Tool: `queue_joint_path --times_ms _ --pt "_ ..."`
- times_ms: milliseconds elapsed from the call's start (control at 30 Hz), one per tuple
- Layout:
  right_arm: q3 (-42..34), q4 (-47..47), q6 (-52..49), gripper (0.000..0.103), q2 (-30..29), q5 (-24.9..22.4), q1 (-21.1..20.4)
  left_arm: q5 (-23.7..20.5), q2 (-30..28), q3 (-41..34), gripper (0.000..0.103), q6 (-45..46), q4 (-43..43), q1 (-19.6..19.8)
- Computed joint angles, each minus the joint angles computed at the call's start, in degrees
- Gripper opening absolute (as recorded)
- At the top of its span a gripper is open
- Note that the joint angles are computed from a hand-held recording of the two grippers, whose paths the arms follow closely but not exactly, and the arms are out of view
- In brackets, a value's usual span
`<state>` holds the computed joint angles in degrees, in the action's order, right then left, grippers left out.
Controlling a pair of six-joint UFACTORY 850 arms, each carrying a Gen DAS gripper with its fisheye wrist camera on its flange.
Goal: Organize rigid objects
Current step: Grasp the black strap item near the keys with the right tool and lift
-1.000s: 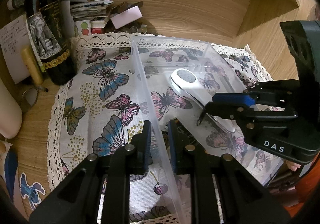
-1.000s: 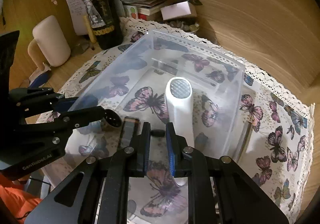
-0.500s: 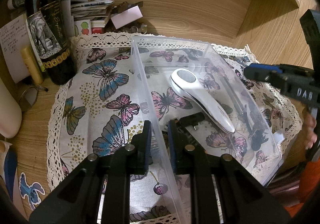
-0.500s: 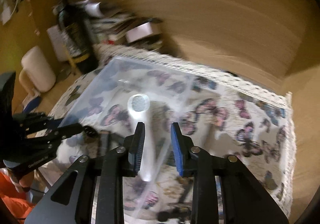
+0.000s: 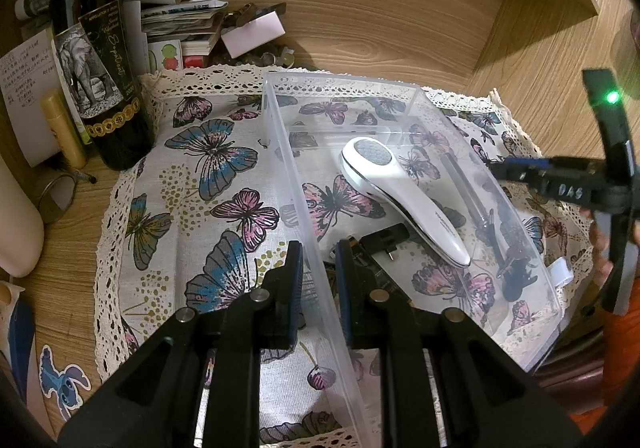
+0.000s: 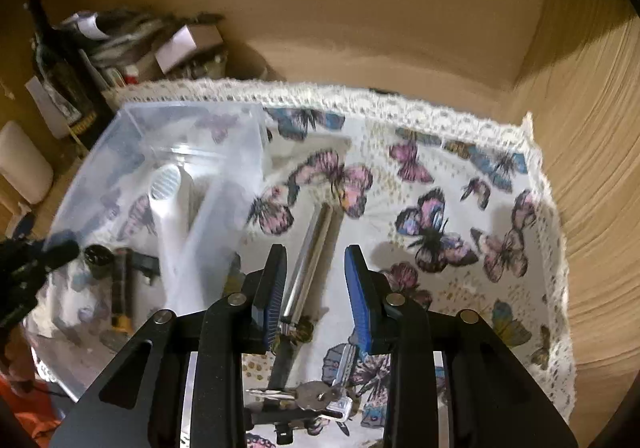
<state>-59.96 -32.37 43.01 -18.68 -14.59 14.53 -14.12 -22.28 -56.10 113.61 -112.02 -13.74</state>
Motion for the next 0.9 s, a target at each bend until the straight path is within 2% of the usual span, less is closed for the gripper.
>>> queue_joint_path --times_ms 67,267,333,500,900 --pt "0.0 5.1 -5.4 0.027 -0.8 0.0 0.0 0.0 0.0 -0.1 0.016 -0.1 0.2 0.0" --pt "-2.3 6.9 -8.9 0.027 -4.8 -3.2 1.2 -0.1 -0.1 -0.1 0.016 -0.1 0.2 0.0" --pt "-2.9 8.2 -10.4 0.023 -6.0 -4.0 1.3 0.0 -0.1 -0.1 0.016 -0.1 0.1 0.0" --pt "-2.0 3.5 -6.3 0.014 -6.2 -2.6 1.5 0.0 -0.1 -0.1 0.016 0.1 0.1 0.0" --pt "1.5 -16.3 15.0 0.014 0.1 1.2 2.5 0.0 -0.1 -0.2 0.016 0.0 0.2 0.1"
